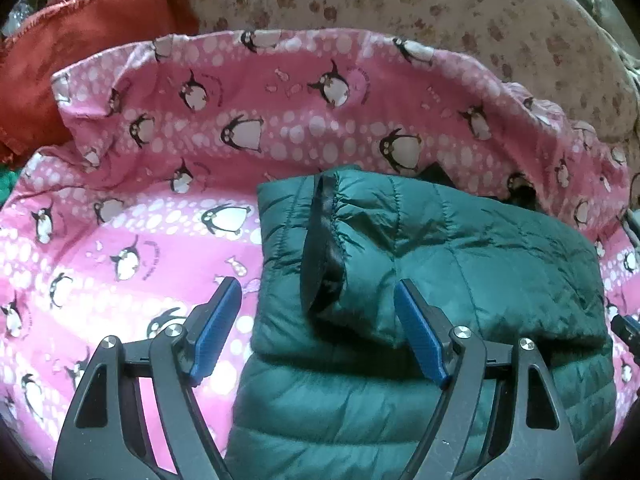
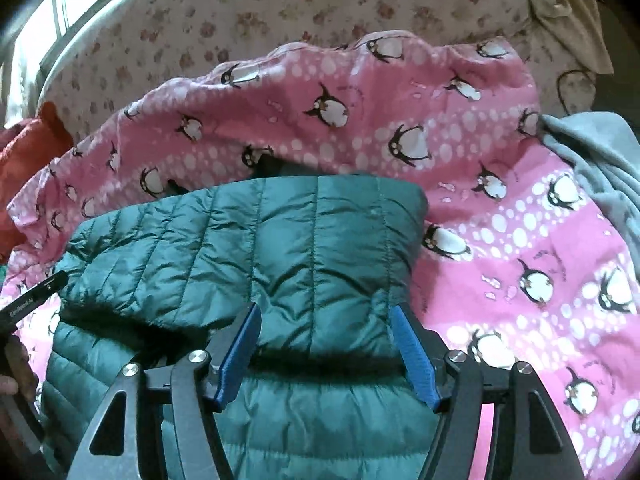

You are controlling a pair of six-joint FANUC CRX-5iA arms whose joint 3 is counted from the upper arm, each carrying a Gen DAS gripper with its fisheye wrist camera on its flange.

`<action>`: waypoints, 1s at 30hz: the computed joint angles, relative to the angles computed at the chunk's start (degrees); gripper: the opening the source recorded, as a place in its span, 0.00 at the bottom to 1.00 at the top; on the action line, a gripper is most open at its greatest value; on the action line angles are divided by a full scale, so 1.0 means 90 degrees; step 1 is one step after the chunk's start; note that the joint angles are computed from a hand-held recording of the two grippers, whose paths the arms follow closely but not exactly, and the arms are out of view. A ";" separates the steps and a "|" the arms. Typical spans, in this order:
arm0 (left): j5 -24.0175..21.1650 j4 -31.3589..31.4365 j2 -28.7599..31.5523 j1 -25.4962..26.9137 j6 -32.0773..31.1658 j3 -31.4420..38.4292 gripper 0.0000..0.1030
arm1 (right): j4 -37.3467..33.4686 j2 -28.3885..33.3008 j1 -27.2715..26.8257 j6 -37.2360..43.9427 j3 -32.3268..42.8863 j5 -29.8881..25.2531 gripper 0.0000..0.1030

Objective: Fold large clothes
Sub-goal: 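Move both grippers along the green jacket toward its hem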

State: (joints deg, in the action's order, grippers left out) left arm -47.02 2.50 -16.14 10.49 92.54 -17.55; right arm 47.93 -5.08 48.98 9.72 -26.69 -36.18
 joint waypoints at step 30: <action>-0.1185 0.0824 -0.2702 0.1061 -0.1457 -0.1790 0.77 | -0.0491 -0.1424 0.1531 -0.0637 -0.1373 -0.0555 0.64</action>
